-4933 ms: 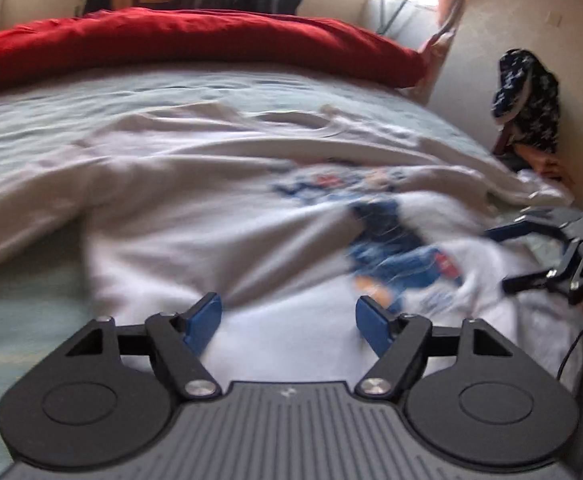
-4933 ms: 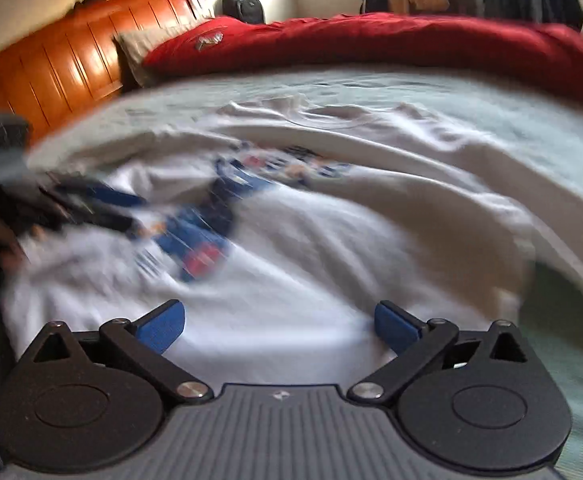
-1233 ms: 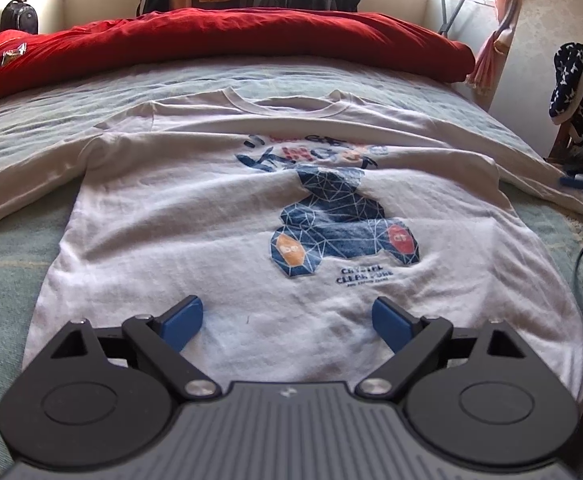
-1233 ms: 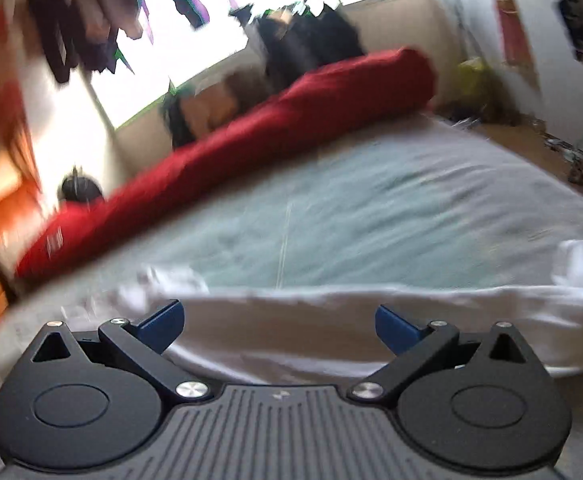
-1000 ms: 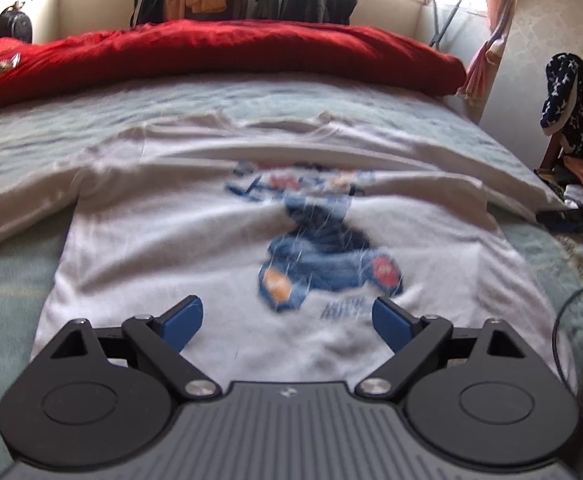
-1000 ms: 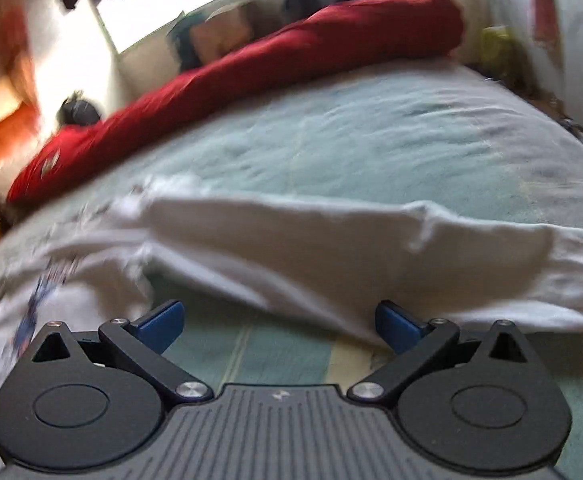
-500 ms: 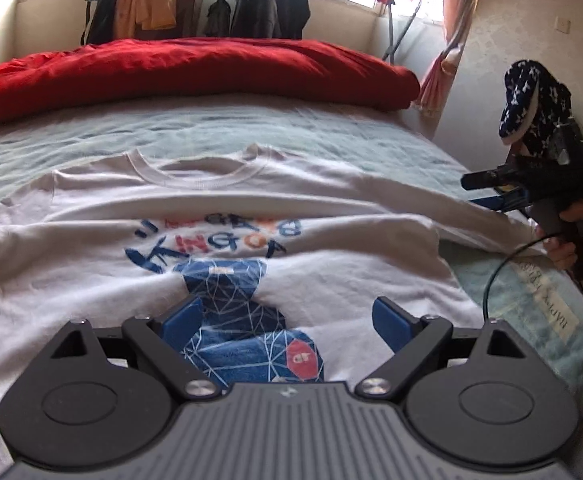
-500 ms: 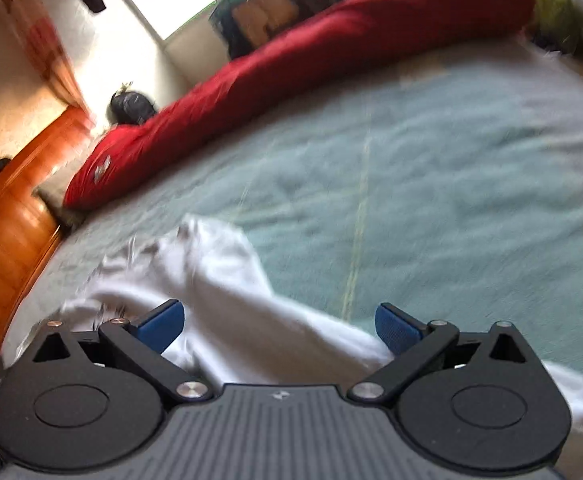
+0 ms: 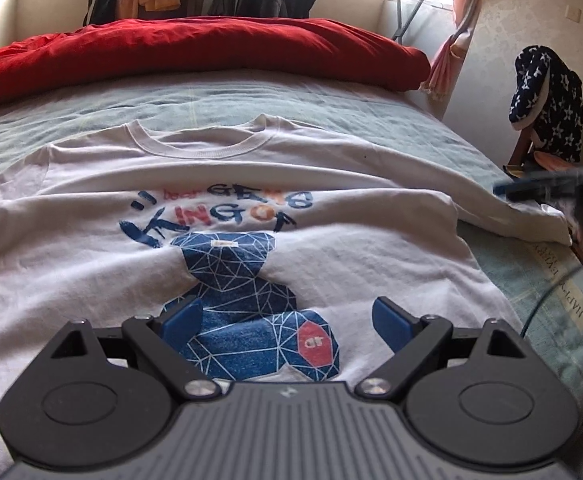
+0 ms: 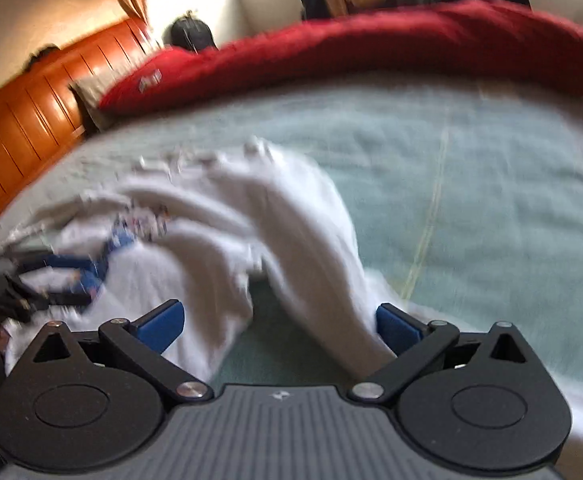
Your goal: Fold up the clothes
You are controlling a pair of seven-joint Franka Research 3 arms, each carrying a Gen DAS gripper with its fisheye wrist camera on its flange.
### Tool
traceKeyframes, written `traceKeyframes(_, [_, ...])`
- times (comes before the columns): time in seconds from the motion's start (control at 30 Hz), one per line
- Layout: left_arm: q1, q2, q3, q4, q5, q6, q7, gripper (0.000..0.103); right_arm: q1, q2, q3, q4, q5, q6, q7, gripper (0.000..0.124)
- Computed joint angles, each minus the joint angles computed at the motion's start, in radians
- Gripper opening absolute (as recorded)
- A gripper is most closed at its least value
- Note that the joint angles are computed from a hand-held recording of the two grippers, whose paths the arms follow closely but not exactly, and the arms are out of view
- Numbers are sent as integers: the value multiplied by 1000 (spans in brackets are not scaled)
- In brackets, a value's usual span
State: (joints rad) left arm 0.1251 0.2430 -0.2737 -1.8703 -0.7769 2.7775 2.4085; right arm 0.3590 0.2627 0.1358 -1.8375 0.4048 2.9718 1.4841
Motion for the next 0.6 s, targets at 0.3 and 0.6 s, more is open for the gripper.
traceKeyframes(0.3, [3, 6, -1, 1, 10, 6, -5, 91, 105, 127, -230, 144, -189, -2, 225, 48])
traceKeyframes(0.6, [7, 12, -7, -2, 27, 20, -10, 91, 197, 197, -261, 236, -482, -90, 266, 47])
